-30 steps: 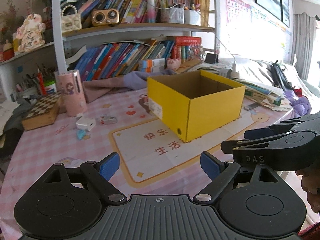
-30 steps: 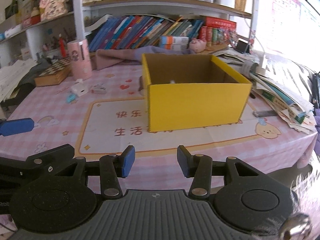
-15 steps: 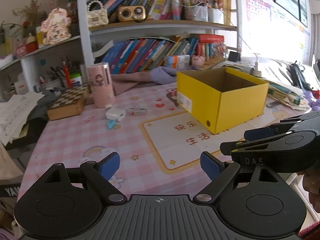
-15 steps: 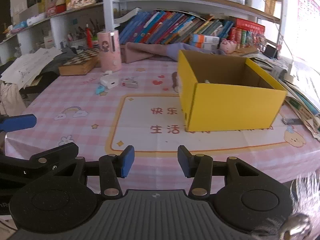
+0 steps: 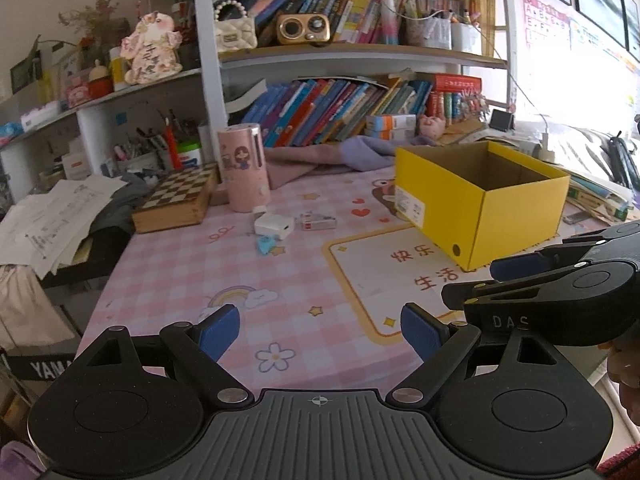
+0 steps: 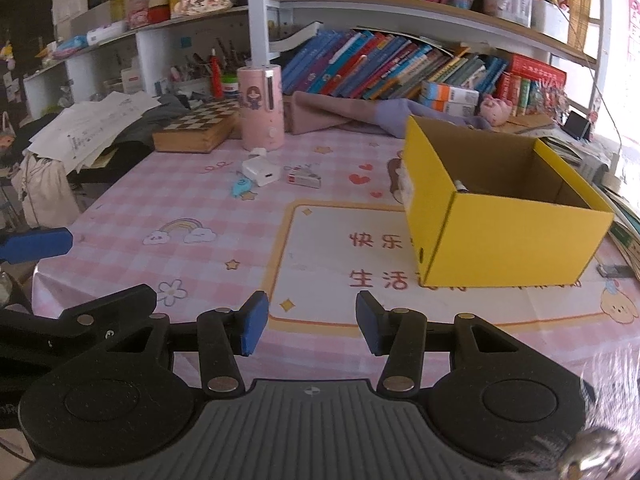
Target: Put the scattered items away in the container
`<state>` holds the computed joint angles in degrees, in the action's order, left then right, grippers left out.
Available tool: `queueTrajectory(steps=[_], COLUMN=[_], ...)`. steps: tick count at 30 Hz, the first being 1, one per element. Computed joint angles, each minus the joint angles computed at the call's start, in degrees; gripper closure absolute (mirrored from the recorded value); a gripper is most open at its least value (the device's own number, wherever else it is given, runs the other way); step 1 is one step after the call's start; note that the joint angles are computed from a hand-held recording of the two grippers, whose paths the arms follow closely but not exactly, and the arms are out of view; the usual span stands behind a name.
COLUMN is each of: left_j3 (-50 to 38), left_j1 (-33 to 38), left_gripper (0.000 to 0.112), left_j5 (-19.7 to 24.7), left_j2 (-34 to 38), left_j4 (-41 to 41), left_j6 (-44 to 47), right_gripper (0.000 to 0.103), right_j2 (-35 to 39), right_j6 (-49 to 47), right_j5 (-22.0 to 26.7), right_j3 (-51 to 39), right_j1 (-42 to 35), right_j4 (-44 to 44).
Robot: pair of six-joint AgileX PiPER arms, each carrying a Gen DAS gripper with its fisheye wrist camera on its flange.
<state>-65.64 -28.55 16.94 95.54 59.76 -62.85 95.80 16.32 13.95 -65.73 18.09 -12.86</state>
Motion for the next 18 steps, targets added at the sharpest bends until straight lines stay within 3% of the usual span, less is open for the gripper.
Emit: queueTrajectory(steps=[18], left_j3=[0.24], left_j1=[1.29], left_gripper=[0.022], left_j5=[1.73], left_j2=[-0.2], left_j4=[5.55], left_j6=[-6.58], right_gripper=[0.053], right_j2=[3.05], right_j6=[-5.66], right_j5=[0.48], right_j3=[-4.6], right_j1=[1.56], right_j4=[4.02])
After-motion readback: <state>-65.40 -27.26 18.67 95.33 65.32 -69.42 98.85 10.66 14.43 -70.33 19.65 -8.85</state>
